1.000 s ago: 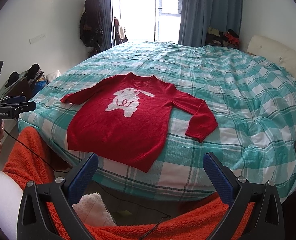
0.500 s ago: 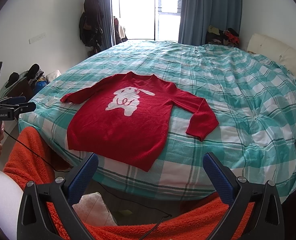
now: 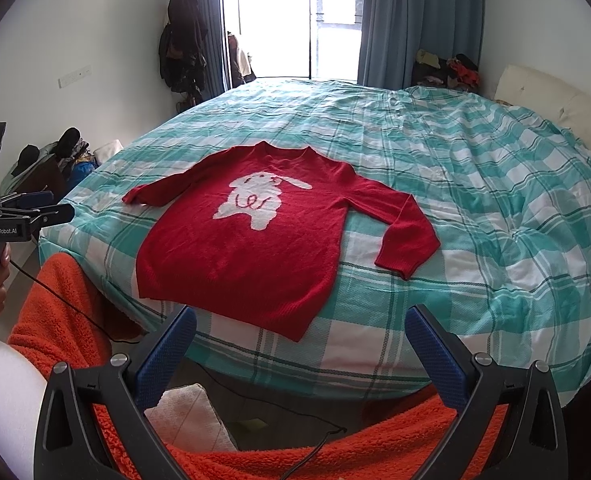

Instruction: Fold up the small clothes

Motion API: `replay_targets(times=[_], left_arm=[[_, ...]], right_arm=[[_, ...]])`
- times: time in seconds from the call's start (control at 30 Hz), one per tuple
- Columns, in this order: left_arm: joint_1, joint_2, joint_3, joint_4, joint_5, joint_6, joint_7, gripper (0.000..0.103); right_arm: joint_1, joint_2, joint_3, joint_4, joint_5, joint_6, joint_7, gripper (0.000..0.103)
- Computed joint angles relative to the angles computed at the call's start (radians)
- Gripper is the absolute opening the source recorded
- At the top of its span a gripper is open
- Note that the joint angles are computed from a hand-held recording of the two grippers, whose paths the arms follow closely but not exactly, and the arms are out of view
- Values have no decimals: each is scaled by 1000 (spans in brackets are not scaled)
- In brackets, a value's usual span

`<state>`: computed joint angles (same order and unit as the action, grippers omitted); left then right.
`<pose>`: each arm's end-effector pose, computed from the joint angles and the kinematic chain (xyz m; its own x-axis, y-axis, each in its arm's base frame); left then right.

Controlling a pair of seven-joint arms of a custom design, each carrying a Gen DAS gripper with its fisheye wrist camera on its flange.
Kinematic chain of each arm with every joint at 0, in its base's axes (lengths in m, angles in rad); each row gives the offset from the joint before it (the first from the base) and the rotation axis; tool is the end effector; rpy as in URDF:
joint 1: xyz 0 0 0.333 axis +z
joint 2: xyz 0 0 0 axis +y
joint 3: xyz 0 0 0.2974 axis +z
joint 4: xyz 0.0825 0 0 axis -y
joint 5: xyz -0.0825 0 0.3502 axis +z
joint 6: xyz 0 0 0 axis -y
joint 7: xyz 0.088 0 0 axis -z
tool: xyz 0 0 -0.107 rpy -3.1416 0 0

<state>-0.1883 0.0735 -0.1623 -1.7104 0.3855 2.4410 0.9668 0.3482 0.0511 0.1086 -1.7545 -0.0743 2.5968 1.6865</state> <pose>0.5636 -0.2018 0.5998 0.0370 -0.9990 0.0246 -0.7469 -0.0440 -0.6635 0.5343 0.2624 0.6121 0.3826 -0.9238 -0.0157 -0.6525 -0.2582 -0.7124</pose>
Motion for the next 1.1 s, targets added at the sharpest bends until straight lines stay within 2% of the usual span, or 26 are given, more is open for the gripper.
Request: replay_targets(times=[1.1], left_arm=[[-4,6,2,2,16,7,-1,102]], right_arm=[[2,4,2,4,4,-2,-4,103]])
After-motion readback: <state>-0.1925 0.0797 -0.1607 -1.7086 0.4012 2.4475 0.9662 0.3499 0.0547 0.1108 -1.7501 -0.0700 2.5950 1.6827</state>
